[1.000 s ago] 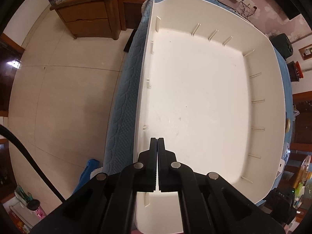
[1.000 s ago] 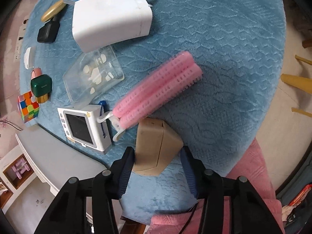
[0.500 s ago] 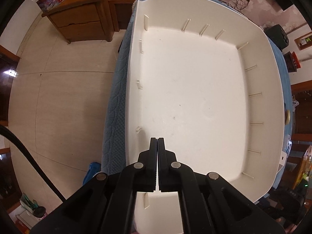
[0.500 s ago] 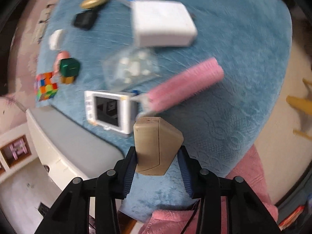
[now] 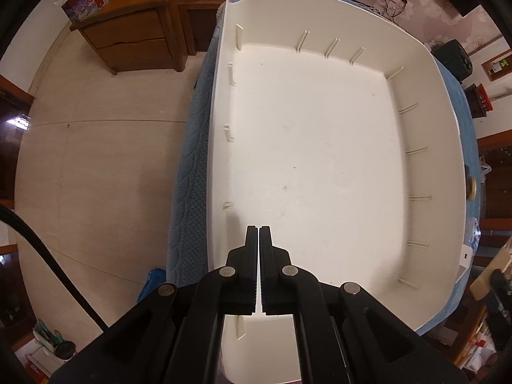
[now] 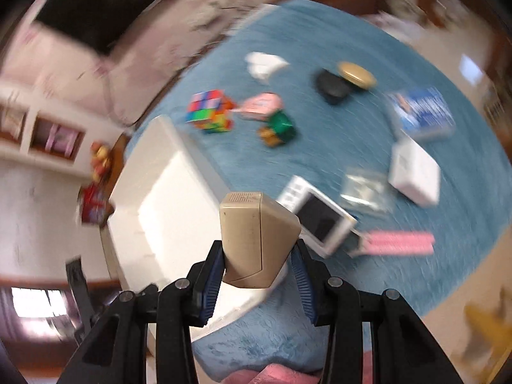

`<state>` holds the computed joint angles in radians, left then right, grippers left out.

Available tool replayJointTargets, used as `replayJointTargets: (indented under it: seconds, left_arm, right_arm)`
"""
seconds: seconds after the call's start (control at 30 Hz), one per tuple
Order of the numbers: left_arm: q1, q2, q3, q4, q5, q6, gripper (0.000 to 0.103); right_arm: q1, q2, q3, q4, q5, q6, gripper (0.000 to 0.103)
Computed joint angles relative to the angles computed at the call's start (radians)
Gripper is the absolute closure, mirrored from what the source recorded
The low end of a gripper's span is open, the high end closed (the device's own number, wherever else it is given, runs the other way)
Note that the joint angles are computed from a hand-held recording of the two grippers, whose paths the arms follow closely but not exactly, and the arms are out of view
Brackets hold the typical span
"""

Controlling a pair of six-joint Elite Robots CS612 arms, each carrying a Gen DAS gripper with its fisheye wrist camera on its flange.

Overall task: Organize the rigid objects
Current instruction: 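Lower the beige wedge into the tray and open the right gripper, then grasp the pink hair curler with the right gripper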

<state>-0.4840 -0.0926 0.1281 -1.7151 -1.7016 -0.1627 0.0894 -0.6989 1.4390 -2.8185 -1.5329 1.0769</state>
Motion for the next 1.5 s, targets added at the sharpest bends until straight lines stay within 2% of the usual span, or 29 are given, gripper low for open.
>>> replayJointTargets:
  seconds: [0.17,0.3,0.5,0.7,0.83,1.03,1.23,1.4,1.5]
  left_arm:
    - [-0.007,-0.049,0.099,-0.057,0.026,-0.014,0.101]
    - [-0.014,-0.078,0.162,-0.102,0.055,-0.029,0.101]
    - [-0.017,-0.085,0.175,-0.097,0.066,-0.072,0.101]
    - [-0.02,-0.08,0.164,-0.084,0.083,-0.1,0.101]
    - [-0.023,-0.09,0.183,-0.085,0.087,-0.103,0.101]
    - [-0.022,-0.079,0.164,-0.07,0.099,-0.131,0.101]
    - [-0.011,-0.056,0.121,-0.053,0.068,-0.184,0.101]
    - [-0.006,-0.045,0.1,-0.045,0.066,-0.181,0.101]
    - [-0.004,-0.035,0.08,-0.034,0.066,-0.181,0.101]
  right_arm:
    - [0.009,0.031,-0.066,-0.002,0.036,-0.173,0.06]
    - [0.015,0.033,-0.086,0.015,0.075,-0.28,0.06]
    - [0.02,0.049,-0.133,0.076,0.151,-0.443,0.06]
    - [0.024,0.061,-0.166,0.115,0.183,-0.565,0.058]
    - [0.024,0.054,-0.158,0.111,0.165,-0.598,0.058]
    - [0.021,0.03,-0.115,0.092,0.126,-0.649,0.058]
    - [0.011,-0.011,-0.036,0.041,0.099,-0.71,0.058]
    - [0.004,-0.042,0.037,-0.005,0.055,-0.776,0.058]
    - [-0.002,-0.057,0.079,-0.032,0.047,-0.781,0.058]
